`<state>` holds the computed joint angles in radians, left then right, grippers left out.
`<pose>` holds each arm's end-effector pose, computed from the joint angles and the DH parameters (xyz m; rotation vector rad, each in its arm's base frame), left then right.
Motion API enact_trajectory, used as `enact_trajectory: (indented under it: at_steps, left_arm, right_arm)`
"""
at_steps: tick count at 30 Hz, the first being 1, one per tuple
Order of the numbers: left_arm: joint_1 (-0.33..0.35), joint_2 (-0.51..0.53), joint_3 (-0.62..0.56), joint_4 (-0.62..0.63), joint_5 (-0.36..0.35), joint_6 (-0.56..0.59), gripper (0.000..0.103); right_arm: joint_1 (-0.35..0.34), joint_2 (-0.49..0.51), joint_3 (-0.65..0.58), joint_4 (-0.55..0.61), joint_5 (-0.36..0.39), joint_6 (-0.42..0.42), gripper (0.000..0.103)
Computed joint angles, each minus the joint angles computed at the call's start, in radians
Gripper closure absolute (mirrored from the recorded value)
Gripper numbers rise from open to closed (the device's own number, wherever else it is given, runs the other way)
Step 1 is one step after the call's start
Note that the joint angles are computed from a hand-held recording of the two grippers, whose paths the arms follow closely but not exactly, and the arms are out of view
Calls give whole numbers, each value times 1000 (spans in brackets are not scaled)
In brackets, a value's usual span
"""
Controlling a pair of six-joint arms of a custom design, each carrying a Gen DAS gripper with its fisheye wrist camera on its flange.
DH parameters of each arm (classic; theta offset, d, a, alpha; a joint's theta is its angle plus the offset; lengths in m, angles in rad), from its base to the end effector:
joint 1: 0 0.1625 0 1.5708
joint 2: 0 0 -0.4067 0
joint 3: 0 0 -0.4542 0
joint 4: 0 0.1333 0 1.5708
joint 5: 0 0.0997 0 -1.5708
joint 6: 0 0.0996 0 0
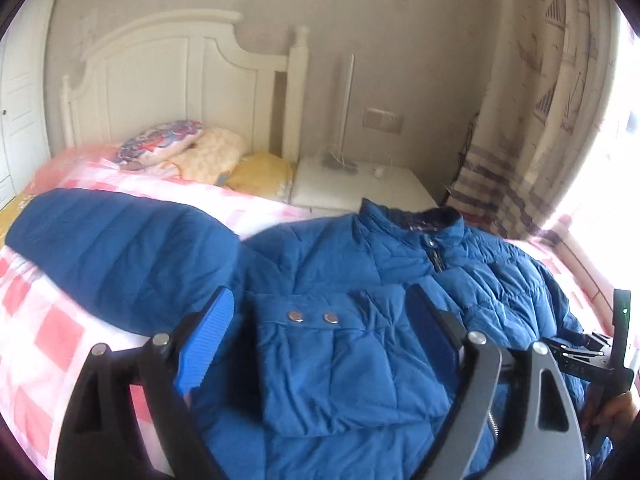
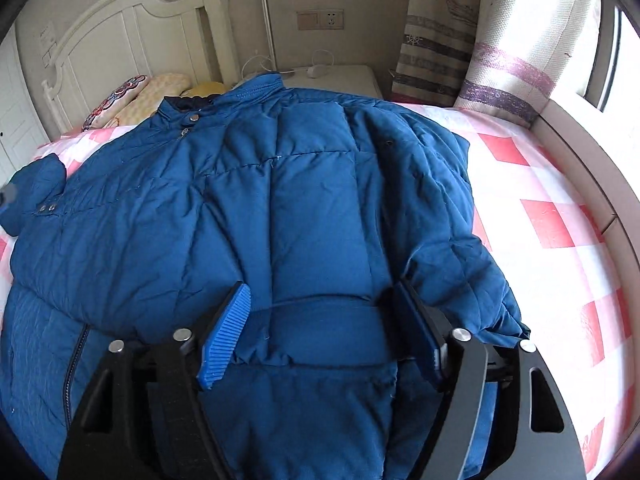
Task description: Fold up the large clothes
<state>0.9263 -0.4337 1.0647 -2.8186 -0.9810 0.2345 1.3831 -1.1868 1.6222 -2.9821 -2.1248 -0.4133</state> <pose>-0.3688 -0.8048 0.0556 0.8557 2.3958 -0.9464 -0.0493 -0.6932 0.3831 -0.0817 -2.2091 0.9242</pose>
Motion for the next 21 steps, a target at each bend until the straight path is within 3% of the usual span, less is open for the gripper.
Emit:
enact_trajectory:
  at_steps: [3,5,7,9,12,15,17,21]
  left_arm:
    - [21,106,-160,266,23,-72,17]
    - [39,162,-216,351,55,-78,15]
    - [36,171,-198,300,81,-5,9]
    - [36,173,-203,313,78,-5,2]
    - [34,181,-207,316,98,3,2]
    - [35,179,-207,317,94,0,2]
    - [36,176,-205,317,90,-2,2]
    - [36,177,-206,318,89,-3,2]
  right_arm:
    - [11,10,-10,5,-25,-7,22]
    - [24,5,-37,94,-46,14,22]
    - [26,-14,-56,127,10,41,22]
    - [35,-7,-87,55,36,37,22]
    - [61,78,-205,-26,-44,-18,22]
    - [56,176,-339,50,-117,-38,22]
    - [40,233,-414,175,-182,-14,23]
    - [17,233,-417,241,-163,36,23]
